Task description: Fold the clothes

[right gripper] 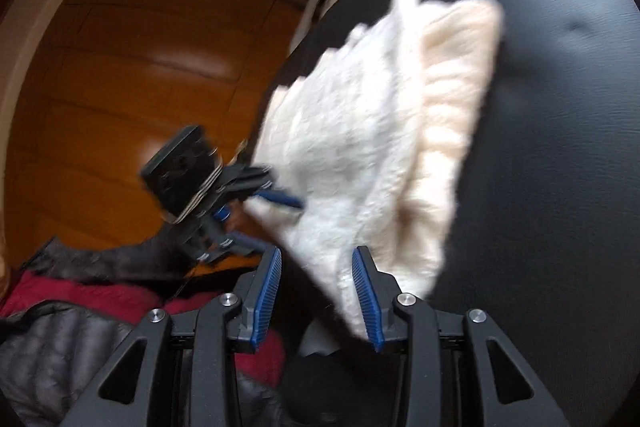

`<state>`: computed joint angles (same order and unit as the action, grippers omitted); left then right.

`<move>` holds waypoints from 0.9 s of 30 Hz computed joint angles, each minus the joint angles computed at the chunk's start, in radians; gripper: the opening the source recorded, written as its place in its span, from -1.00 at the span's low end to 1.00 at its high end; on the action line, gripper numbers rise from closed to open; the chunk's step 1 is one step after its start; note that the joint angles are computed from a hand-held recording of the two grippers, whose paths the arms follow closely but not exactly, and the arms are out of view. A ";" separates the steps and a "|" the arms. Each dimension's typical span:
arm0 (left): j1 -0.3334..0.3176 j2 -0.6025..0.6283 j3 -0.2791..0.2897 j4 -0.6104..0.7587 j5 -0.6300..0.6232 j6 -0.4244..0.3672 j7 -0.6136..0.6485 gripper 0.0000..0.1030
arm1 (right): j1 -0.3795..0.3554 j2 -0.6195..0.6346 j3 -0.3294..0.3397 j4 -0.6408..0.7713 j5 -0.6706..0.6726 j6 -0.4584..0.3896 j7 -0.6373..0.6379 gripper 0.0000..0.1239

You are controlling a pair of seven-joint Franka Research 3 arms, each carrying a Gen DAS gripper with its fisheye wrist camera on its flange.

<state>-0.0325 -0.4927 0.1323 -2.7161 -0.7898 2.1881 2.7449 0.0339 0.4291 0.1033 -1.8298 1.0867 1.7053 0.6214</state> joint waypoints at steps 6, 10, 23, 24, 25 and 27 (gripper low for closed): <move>0.046 0.054 0.015 0.042 0.083 -0.092 -0.004 -0.12 | -0.004 -0.015 -0.017 0.001 -0.072 -0.043 0.026 -0.38; 0.082 0.071 0.030 0.070 0.095 -0.173 -0.004 -0.14 | -0.016 -0.008 -0.018 -0.034 0.014 0.014 0.024 -0.38; 0.054 0.153 -0.068 0.122 0.031 -0.110 0.040 -0.14 | 0.051 0.094 0.001 0.081 -0.236 -0.172 0.082 -0.61; 0.050 0.154 -0.073 0.114 0.040 -0.096 0.048 -0.14 | 0.049 0.093 -0.002 0.081 -0.246 -0.177 0.086 -0.61; 0.047 0.152 -0.070 0.108 0.038 -0.094 0.057 -0.14 | 0.046 0.091 -0.005 0.077 -0.245 -0.176 0.092 -0.62; 0.049 0.153 -0.060 0.108 0.040 -0.109 0.054 -0.14 | 0.042 0.070 -0.010 0.052 -0.236 -0.153 0.096 -0.62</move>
